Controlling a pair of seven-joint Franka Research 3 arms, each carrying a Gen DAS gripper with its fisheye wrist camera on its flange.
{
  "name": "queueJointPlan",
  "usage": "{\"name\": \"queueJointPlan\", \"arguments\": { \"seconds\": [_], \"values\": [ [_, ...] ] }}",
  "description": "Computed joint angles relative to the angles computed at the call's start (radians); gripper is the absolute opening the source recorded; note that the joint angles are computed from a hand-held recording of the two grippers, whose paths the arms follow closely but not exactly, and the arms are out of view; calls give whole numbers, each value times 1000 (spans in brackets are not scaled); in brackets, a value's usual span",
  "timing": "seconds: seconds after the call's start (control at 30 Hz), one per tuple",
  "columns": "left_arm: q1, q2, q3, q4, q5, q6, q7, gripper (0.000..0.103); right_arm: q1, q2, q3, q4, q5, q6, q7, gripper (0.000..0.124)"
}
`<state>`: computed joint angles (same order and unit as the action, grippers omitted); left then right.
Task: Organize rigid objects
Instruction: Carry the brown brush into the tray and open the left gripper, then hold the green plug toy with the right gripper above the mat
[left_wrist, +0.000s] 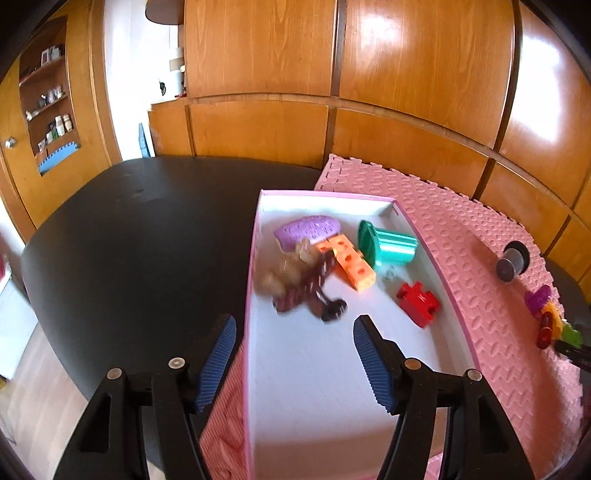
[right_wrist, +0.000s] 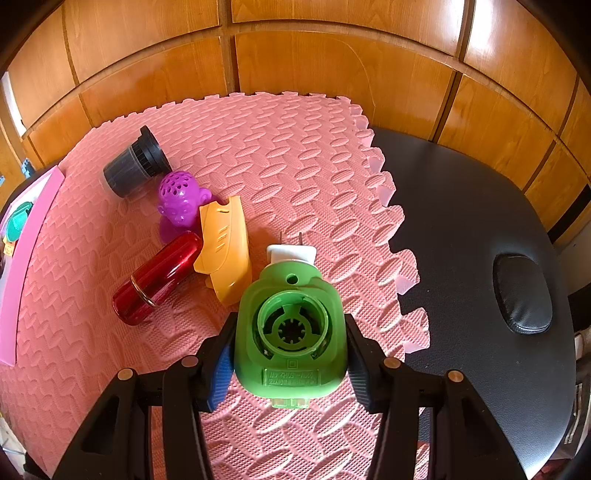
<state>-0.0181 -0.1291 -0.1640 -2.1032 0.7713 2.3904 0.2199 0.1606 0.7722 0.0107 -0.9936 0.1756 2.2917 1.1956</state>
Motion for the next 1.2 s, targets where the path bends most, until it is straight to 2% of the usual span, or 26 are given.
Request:
{"name": "queueJointPlan", "arguments": {
  "seconds": [0.27, 0.63, 1.2],
  "values": [
    [-24, -12, -24, 4, 26, -22, -26, 67, 0, -1, 0, -3, 0, 4, -6, 52],
    [-43, -11, -27, 6, 14, -14, -11, 67, 0, 14, -2, 26, 1, -20, 17, 53],
    [-54, 3, -28, 15, -2, -5, 17, 68, 17, -26, -12, -60, -33, 87, -6, 53]
  ]
}}
